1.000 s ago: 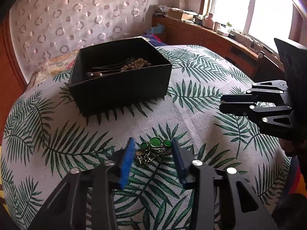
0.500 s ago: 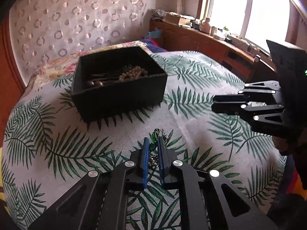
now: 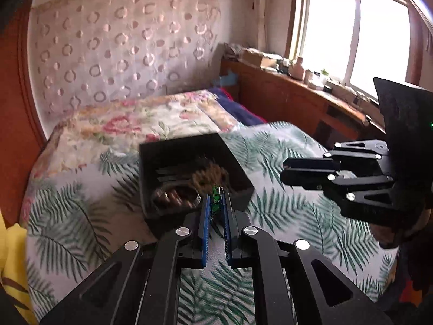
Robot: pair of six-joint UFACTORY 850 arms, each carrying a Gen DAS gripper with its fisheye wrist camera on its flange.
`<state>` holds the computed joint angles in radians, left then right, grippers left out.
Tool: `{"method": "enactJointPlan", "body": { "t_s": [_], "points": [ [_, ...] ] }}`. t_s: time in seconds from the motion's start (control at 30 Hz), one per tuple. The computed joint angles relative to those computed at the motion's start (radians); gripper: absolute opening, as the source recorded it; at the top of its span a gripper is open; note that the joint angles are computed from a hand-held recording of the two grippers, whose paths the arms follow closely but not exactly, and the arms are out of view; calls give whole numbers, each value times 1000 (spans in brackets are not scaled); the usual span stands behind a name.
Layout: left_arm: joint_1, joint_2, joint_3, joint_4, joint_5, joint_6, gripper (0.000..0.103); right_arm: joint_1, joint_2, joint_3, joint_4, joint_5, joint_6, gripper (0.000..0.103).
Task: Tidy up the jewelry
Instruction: 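Drop the green brooch and earring into the black box with both tools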
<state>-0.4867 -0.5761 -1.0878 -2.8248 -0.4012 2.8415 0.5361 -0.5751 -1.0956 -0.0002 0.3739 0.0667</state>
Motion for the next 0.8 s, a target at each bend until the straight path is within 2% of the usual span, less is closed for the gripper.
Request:
{"method": "enactJointPlan", "body": {
  "t_s": [0.43,0.7,0.77,0.8],
  "points": [
    [25,-28,-101,-77,22,50,8,-7,-119,-184,-96,-82,65,17],
    [32,-99,-191,-97,88,55,8,-14,-177,-242,-140,-110,127,18],
    [33,-114,-208,-102,109,53,8,-16,-184,-249,-134,-113,130,29],
    [32,-118,-211,-133,114,79,8,-16,-185,-249,-115,-110,117,40]
  ]
}}
